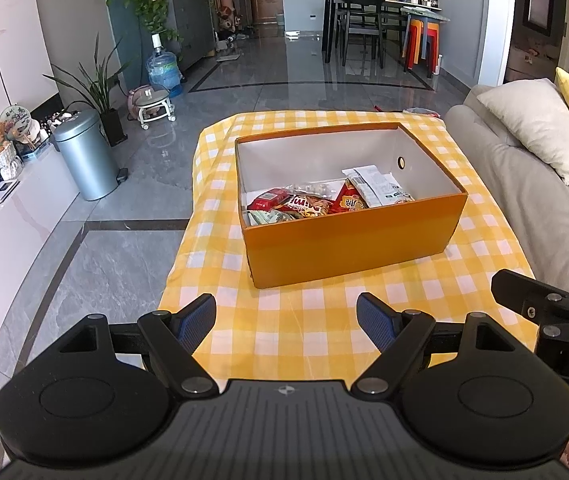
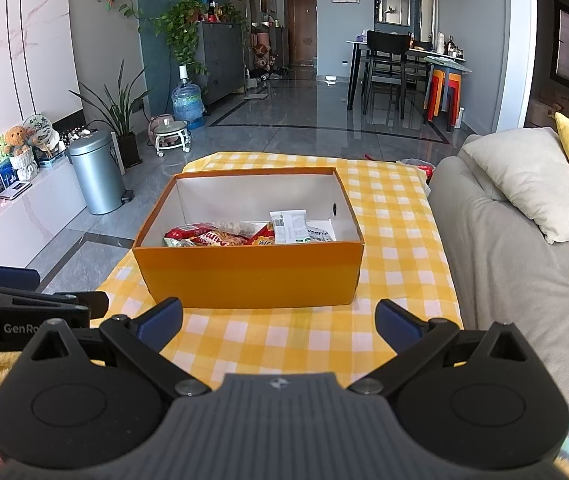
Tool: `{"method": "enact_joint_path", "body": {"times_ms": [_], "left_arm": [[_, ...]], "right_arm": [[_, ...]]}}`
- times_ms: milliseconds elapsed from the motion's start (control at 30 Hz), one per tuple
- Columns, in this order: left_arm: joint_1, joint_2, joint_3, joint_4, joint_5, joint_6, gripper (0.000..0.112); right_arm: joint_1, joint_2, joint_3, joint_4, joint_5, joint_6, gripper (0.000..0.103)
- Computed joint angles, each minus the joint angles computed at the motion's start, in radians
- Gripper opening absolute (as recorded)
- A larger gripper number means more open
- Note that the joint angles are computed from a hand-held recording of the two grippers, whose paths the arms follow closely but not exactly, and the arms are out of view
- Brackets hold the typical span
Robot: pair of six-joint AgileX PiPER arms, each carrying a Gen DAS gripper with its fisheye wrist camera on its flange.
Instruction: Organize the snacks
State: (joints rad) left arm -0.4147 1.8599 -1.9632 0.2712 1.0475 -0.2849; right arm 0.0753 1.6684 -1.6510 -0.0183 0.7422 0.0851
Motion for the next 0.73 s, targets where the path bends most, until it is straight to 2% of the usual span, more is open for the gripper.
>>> {"method": "enact_joint_path", "body": {"times_ms": [200, 733], "left_arm": [[-0.002, -0.008, 0.009, 0.004, -0.008, -0.003, 0.094], [0.006, -0.058, 0.087, -0.004, -0.091, -0.006, 0.094]], "right_arm": [[-0.007, -0.002, 0.008, 0.011, -0.005, -0.017, 0.099], [-0.017, -0.002, 0.014, 0.031, -0.005, -0.04, 0.099]]}}
